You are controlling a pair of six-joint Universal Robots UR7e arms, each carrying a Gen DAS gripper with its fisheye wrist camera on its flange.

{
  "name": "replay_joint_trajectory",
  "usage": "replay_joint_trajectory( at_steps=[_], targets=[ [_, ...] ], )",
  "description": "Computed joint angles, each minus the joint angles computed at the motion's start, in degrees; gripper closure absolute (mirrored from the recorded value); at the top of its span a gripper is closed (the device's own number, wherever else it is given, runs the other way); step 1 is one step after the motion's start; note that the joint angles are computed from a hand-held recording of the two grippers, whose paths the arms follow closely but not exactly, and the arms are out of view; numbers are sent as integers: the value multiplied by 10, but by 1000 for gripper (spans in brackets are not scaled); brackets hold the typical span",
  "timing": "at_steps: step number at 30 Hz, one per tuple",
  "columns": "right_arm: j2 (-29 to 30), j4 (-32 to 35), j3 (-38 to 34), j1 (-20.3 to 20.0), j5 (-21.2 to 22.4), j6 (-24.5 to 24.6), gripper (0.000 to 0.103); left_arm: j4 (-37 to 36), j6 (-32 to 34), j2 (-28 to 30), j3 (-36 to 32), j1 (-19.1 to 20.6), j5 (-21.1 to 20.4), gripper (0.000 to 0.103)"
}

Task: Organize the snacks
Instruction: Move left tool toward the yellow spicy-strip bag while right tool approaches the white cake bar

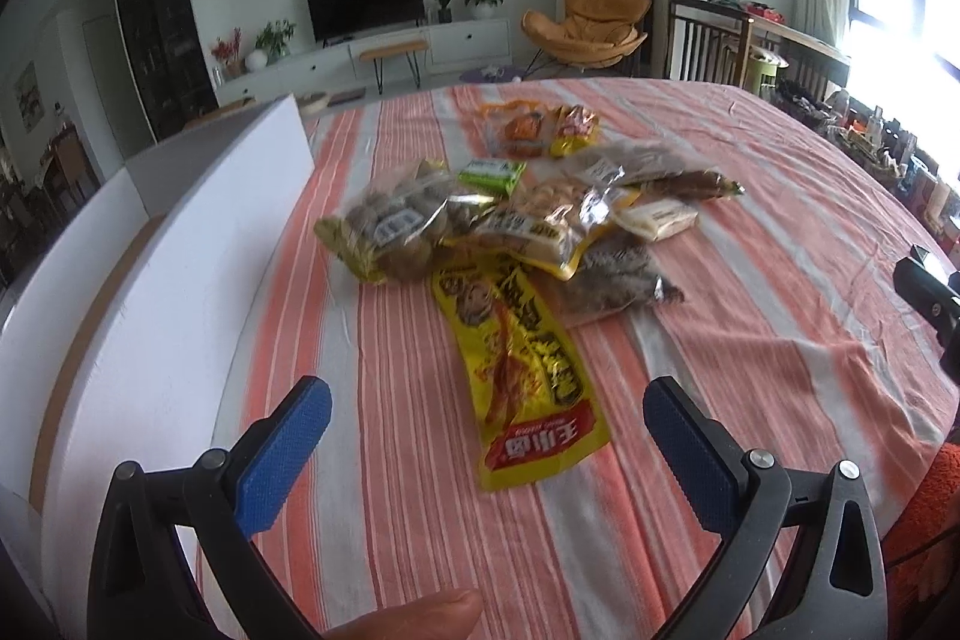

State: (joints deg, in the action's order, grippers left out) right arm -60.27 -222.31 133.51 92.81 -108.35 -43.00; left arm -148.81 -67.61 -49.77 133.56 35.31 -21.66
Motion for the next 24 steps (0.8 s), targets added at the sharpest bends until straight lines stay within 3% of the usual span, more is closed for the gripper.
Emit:
replay_joint_trajectory(
  at_steps=[6, 11, 19, 24],
  targets=[
    [7, -4, 7, 6, -19, 11, 14, 5, 5, 1, 0, 26, -27, 0],
    [-8, 49, -4, 15, -39, 32, 15, 6, 21, 8, -9, 51, -57, 0],
    [-31, 131, -16, 13, -61, 90, 15, 2, 24, 0, -10, 79, -68, 0],
    [-33, 176, -34, 14, -76, 101, 15, -39, 42, -2, 0, 86, -77, 0]
  ],
)
